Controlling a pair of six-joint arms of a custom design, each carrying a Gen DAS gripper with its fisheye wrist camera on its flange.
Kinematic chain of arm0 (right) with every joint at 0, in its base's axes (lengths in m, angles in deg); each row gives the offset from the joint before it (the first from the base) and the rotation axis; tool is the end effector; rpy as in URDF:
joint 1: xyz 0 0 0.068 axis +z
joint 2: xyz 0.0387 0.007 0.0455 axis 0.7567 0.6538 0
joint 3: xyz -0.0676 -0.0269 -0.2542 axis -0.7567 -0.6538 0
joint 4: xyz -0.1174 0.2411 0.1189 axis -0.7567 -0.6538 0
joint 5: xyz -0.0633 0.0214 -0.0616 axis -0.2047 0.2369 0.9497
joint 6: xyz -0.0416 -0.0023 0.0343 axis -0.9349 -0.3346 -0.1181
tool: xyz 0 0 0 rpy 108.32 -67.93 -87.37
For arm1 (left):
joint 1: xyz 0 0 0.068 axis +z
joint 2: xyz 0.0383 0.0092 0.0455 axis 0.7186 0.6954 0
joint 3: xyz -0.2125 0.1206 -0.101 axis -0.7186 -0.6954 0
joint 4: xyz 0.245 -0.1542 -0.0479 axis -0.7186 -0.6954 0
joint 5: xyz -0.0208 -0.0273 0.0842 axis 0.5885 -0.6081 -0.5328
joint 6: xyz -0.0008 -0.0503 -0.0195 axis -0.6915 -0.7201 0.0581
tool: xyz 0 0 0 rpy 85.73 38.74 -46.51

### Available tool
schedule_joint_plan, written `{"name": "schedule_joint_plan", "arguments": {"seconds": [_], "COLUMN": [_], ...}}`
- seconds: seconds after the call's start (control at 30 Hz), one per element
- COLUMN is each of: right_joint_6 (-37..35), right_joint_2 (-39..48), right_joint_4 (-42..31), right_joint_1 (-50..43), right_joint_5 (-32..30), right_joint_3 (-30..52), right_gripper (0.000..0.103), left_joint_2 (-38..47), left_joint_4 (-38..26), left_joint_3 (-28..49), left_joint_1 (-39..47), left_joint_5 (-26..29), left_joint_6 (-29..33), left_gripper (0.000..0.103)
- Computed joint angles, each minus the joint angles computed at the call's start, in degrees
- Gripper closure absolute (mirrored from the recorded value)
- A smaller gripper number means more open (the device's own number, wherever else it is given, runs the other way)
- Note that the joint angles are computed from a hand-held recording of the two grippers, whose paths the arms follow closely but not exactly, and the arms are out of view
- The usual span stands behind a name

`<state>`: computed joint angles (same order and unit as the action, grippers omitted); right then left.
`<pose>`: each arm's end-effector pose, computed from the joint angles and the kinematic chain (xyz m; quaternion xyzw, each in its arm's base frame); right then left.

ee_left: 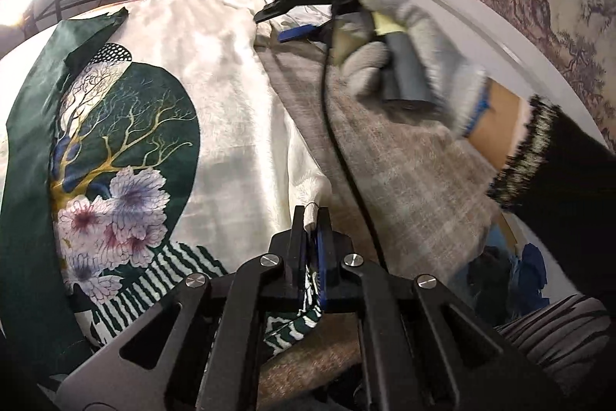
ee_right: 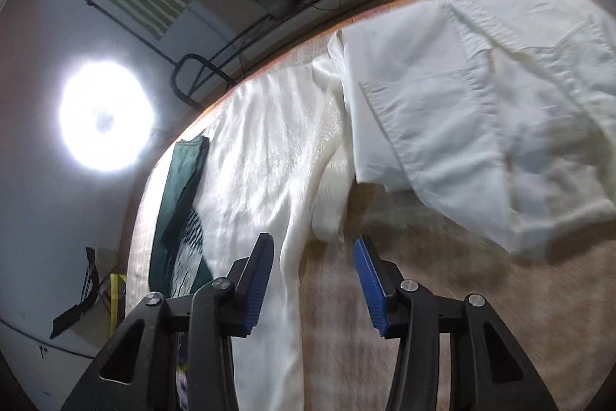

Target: Fold small clothes

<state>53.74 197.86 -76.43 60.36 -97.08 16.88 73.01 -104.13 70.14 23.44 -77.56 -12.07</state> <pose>0.4200 0.1008 0.1346 -0.0302 0.9347 0.2964 0.1937 0.1871 -0.0832 0.1636 0.0574 0.9333 -0.1872 0.3011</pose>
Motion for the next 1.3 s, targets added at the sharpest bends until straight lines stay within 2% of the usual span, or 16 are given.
{"name": "schedule_joint_plan", "arguments": {"seconds": [0.1,0.17,0.27,0.3,0.33,0.6,0.8,0.93,1.1,1.3], "right_joint_6": [1.19,1.64,1.71,1.5,1.43,-1.65,-3.98,-5.27,-6.09,-6.48], "right_joint_2": [3.71,5.47,7.42,7.64,7.77,5.63,6.63,10.09,17.6,27.57], "right_joint_4": [-0.5,-0.7,-1.44,-1.46,-1.65,-4.83,-8.48,-12.03,-18.21,-24.69], "right_joint_1": [1.59,2.76,4.55,4.73,5.3,11.02,18.25,23.67,29.53,34.23], "right_joint_5": [1.56,3.19,6.6,7.22,8.36,17.65,24.64,27.92,31.95,33.64], "right_joint_3": [3.57,5.47,8.18,8.53,9.08,12.7,18.87,26.26,38.72,53.09], "right_gripper": [0.064,0.073,0.09,0.099,0.102,0.103,0.103,0.103,0.103,0.103], "left_joint_2": [-0.96,-2.08,-4.53,-4.57,-4.92,-12.99,-20.41,-22.34,-18.34,-13.51], "left_joint_4": [-0.15,-0.5,-1.87,-2.04,-2.43,-8.21,-17.31,-24.37,-30.04,-34.09], "left_joint_3": [-0.74,-1.32,-2.35,-2.41,-2.56,-4.74,-4.96,-4.4,-3.59,-2.75], "left_joint_1": [1.94,2.82,3.83,4.5,5.15,13.83,27.46,40.57,56.07,67.48], "left_joint_5": [1.84,2.83,3.87,4.63,5.19,11.15,18.54,24.22,30.09,32.4], "left_joint_6": [0.54,0.66,0.53,0.7,1.01,2.83,9.7,19.03,31.71,43.2], "left_gripper": [0.101,0.101,0.101,0.101,0.101,0.101,0.101,0.101,0.101,0.101]}}
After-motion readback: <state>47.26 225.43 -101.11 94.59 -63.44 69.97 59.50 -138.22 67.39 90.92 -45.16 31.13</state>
